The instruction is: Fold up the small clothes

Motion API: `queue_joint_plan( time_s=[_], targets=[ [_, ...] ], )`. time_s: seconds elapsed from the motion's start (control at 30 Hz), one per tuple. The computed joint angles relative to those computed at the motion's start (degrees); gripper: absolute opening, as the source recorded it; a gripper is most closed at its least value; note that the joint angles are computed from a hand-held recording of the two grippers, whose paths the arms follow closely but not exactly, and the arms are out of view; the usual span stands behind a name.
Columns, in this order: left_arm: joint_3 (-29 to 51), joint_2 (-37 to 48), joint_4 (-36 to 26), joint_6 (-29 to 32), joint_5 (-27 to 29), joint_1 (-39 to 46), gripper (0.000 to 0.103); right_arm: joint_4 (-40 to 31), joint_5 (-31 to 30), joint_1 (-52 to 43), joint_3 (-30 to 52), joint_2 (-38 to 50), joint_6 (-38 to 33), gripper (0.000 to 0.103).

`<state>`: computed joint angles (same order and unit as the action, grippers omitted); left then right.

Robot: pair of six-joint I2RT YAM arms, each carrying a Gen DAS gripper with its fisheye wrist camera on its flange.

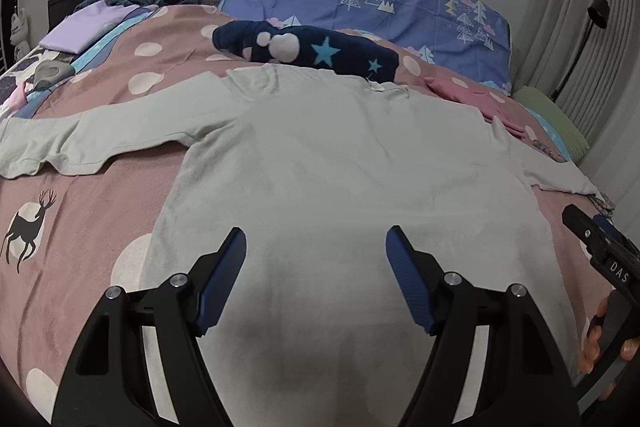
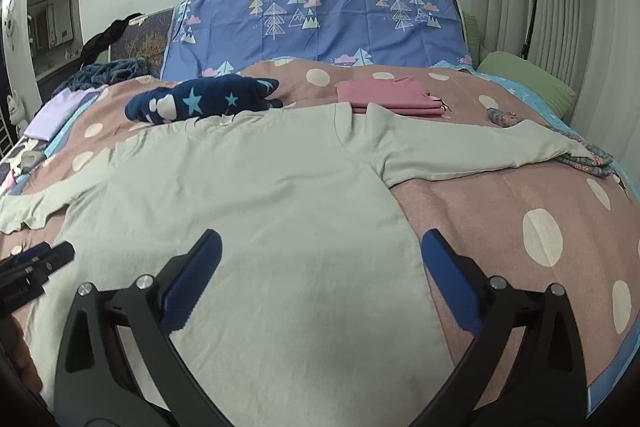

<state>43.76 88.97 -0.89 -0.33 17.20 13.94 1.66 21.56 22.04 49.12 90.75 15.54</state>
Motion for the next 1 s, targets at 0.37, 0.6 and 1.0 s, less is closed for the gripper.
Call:
queue_joint_plan(
  time_s=[0.37, 0.6, 1.0],
  targets=[
    [27.52, 26.91, -8.86, -10.25, 10.34, 30.91, 0.066, -2.65, -3.22, -2.55, 3.53, 4.39, -1.03, 0.101],
    [48.11, 42.6, -11.14, -21.24, 9.9, 40.17, 0.066, -4.02, -3.54, -3.79, 7.08, 7.72, 0.08, 0.101],
    [58.92, 45.68, -8.98, -20.92, 3.92, 37.59, 0.002, -5.11, -3.65, -3.64, 10.5, 10.59, -0.44, 0.101]
  ],
)
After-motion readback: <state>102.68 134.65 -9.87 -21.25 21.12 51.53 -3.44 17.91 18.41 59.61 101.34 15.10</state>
